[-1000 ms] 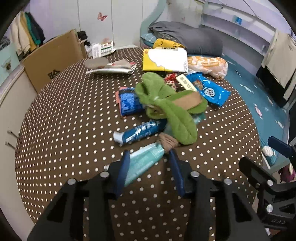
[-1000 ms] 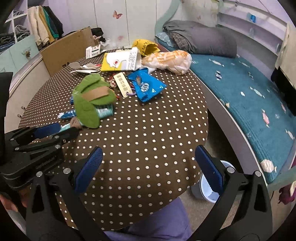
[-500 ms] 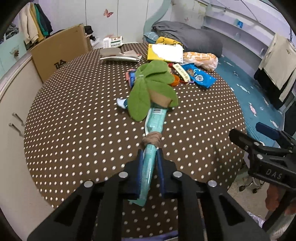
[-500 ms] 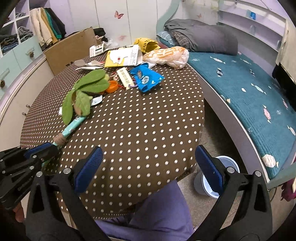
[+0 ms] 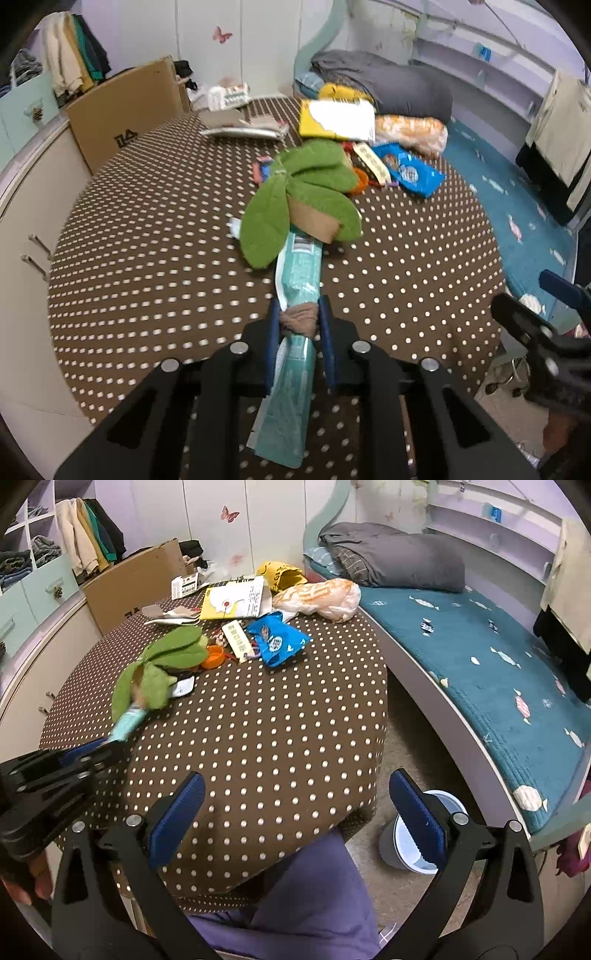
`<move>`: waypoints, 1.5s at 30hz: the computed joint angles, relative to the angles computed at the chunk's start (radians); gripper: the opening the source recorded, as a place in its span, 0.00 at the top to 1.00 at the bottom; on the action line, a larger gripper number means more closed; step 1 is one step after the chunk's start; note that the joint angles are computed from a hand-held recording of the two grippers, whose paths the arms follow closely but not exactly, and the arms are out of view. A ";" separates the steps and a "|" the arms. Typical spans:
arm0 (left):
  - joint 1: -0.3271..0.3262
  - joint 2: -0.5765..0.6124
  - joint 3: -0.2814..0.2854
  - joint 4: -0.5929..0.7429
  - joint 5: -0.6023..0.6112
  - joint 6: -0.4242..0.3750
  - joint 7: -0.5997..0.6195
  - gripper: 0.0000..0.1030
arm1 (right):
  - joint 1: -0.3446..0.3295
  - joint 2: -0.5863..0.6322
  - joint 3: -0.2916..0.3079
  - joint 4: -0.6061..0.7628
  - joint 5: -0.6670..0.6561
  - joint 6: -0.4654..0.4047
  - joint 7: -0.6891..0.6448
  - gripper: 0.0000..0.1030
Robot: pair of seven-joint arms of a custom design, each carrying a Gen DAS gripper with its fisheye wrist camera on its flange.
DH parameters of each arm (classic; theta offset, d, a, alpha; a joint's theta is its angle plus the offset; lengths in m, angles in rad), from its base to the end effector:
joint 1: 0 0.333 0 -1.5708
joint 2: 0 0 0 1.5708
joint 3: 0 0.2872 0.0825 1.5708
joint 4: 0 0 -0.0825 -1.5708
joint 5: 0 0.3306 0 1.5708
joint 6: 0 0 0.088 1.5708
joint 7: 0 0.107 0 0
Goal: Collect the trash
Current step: 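Grasp the teal toothpaste tube with the left tool while the right tool grasps the green plush toy, then carry the green plush toy with the right tool over the blue bucket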
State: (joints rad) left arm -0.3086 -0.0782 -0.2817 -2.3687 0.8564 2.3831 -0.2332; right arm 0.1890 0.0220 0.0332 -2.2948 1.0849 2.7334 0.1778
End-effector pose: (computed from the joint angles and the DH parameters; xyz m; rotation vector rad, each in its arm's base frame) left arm 0.3882 -0.2518 0.3727 -2.2662 1.1995 -0.4259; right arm 0.4927 0.0766 0.3773 -2.2174 1.0540 -0.2987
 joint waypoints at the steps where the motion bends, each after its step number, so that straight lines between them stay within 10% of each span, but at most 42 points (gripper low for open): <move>1: -0.004 -0.021 -0.003 -0.013 0.000 -0.006 -0.008 0.81 | 0.001 0.003 0.001 0.008 -0.004 -0.009 0.002 0.05; 15: -0.021 -0.335 -0.051 -0.187 -0.051 -0.216 -0.103 0.81 | 0.083 0.051 0.061 0.140 0.036 -0.173 -0.108 0.05; 25: 0.067 -0.435 0.024 -0.328 -0.052 -0.073 -0.133 0.81 | 0.161 0.258 0.112 0.322 -0.147 -0.110 0.102 0.07; 30: 0.108 -0.416 0.035 -0.340 -0.055 -0.026 -0.115 0.81 | 0.151 0.291 0.125 0.350 -0.215 -0.088 0.204 0.61; 33: 0.123 -0.391 0.028 -0.327 -0.052 -0.008 -0.106 0.81 | 0.123 0.271 0.132 0.343 -0.183 -0.106 0.191 0.75; 45: 0.129 -0.281 -0.004 -0.202 0.017 0.023 -0.068 0.81 | 0.049 0.173 0.088 0.300 -0.041 -0.164 0.123 0.77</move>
